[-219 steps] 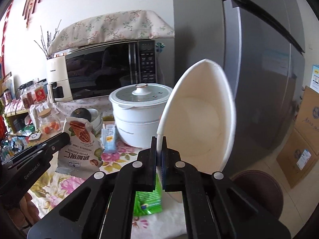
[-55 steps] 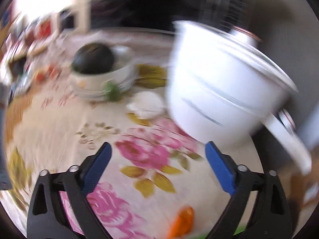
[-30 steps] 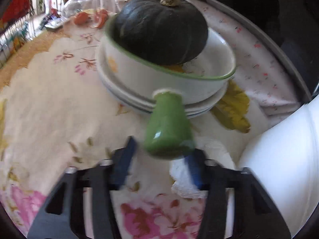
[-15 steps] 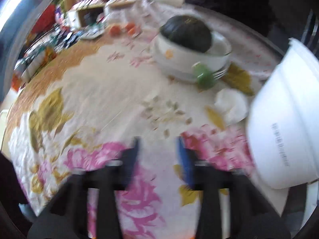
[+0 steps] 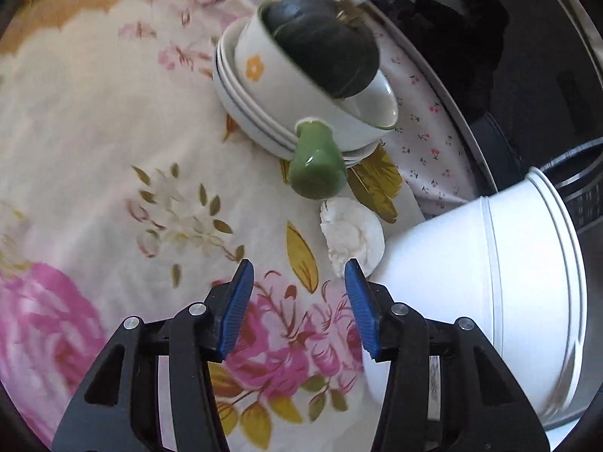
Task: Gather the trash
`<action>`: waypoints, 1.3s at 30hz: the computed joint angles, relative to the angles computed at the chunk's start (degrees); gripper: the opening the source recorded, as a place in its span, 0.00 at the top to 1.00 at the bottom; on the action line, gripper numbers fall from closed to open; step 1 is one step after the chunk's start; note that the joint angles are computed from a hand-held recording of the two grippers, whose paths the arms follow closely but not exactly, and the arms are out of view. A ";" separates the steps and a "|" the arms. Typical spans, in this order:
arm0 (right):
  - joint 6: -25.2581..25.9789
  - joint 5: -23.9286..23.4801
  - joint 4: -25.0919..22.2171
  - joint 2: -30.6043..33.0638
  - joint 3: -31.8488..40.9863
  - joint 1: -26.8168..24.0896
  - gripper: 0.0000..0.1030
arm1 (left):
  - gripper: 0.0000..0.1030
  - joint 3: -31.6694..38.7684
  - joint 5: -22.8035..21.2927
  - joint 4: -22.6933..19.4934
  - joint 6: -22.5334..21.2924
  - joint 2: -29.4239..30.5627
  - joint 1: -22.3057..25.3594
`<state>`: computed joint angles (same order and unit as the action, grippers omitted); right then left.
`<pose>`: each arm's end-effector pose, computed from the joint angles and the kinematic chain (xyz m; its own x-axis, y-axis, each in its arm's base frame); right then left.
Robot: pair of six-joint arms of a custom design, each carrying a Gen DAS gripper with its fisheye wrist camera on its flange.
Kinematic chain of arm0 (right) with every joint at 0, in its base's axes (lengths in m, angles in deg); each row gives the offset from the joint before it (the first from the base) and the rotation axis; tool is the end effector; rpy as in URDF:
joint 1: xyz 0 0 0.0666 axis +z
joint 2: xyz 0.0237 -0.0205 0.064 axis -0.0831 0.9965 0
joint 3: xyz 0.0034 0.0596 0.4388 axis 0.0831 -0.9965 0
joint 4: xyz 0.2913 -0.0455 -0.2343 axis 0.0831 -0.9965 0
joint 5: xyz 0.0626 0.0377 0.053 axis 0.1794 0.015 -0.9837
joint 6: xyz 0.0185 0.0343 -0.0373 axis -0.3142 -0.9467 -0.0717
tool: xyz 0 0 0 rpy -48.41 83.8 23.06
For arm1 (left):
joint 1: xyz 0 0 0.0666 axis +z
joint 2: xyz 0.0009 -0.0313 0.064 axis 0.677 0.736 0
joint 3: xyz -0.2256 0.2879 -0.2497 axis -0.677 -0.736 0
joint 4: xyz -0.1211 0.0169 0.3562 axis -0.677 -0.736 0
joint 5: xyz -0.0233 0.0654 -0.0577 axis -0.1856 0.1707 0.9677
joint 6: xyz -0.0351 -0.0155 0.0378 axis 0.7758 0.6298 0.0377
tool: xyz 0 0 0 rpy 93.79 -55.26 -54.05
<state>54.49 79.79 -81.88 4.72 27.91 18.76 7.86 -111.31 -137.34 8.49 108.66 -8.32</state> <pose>0.4565 0.1893 0.3834 -0.2544 -0.9192 -0.3004 -0.6827 0.3907 -0.6175 0.2311 -0.2573 0.5122 -0.6085 -0.4120 -0.6783 -0.1283 0.8945 -0.4283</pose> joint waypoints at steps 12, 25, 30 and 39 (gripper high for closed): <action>-1.62 -3.59 -8.98 11.09 13.56 -1.54 1.00 | 0.44 -0.25 3.03 0.43 -0.78 1.04 2.30; -11.51 -20.57 -9.09 -5.39 3.48 -5.87 1.00 | 0.44 0.82 -1.33 -1.01 0.98 0.24 -1.26; -16.00 -27.34 -12.41 -13.48 0.82 -7.84 1.00 | 0.44 1.20 -3.11 -0.30 1.70 -0.26 -3.06; -21.53 -26.44 -13.81 -20.57 -2.95 -9.02 0.91 | 0.44 1.69 -3.73 0.51 2.90 0.11 -3.87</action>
